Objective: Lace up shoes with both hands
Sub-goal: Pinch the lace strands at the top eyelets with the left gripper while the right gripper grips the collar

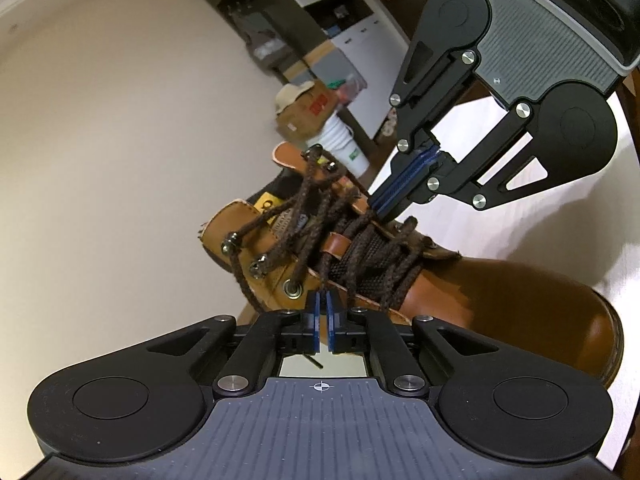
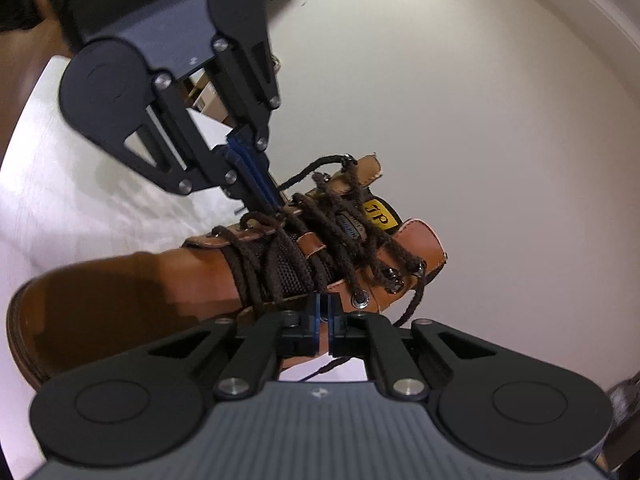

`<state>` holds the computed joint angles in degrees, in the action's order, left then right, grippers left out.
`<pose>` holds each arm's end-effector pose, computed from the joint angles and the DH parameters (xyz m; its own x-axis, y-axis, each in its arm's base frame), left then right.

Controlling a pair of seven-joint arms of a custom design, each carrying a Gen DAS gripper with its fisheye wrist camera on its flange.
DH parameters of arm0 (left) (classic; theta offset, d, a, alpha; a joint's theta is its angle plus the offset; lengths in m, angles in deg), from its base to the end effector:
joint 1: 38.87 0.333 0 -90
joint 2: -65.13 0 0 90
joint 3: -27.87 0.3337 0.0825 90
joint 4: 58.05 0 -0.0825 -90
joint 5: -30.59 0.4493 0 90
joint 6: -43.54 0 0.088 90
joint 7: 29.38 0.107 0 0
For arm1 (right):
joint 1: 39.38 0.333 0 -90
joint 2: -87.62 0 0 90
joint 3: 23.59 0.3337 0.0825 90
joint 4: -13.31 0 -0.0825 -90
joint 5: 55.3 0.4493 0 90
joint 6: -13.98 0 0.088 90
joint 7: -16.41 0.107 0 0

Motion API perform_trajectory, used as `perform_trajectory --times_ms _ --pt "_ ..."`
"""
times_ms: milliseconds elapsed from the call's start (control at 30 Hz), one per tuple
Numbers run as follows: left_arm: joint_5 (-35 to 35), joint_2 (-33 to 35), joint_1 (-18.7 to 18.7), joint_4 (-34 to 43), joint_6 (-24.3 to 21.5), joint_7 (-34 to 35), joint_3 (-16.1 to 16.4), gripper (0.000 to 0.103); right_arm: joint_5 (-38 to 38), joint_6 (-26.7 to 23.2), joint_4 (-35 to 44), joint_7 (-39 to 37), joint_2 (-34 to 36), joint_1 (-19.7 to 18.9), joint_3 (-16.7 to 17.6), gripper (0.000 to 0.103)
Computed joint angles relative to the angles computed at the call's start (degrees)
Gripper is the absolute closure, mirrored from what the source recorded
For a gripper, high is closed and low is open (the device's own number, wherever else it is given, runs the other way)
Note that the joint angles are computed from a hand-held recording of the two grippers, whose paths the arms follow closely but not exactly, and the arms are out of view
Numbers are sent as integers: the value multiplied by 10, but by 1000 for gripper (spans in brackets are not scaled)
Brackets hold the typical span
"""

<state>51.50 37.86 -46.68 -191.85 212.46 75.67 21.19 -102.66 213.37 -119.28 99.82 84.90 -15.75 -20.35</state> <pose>0.4858 -0.1600 0.6398 -0.3946 -0.7075 -0.5863 -0.2469 0.6963 -0.6740 0.4696 0.3360 0.4609 0.7011 -0.3080 0.6431 0.2585 -0.7308 -0.6317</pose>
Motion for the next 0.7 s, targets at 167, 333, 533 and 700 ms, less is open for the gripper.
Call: perform_trajectory --times_ms 167,333,533,700 --pt "-12 -4 -18 -4 15 11 2 100 -36 19 -17 28 -22 -2 3 100" --pt "-20 -14 -23 -9 13 8 10 95 -5 29 -26 5 -25 6 -8 97" --pt "35 -8 54 -2 22 -44 -38 92 166 48 -46 -138 -26 -5 20 95" --pt "60 4 53 3 23 -50 -38 92 182 38 -26 -179 -2 3 20 95"
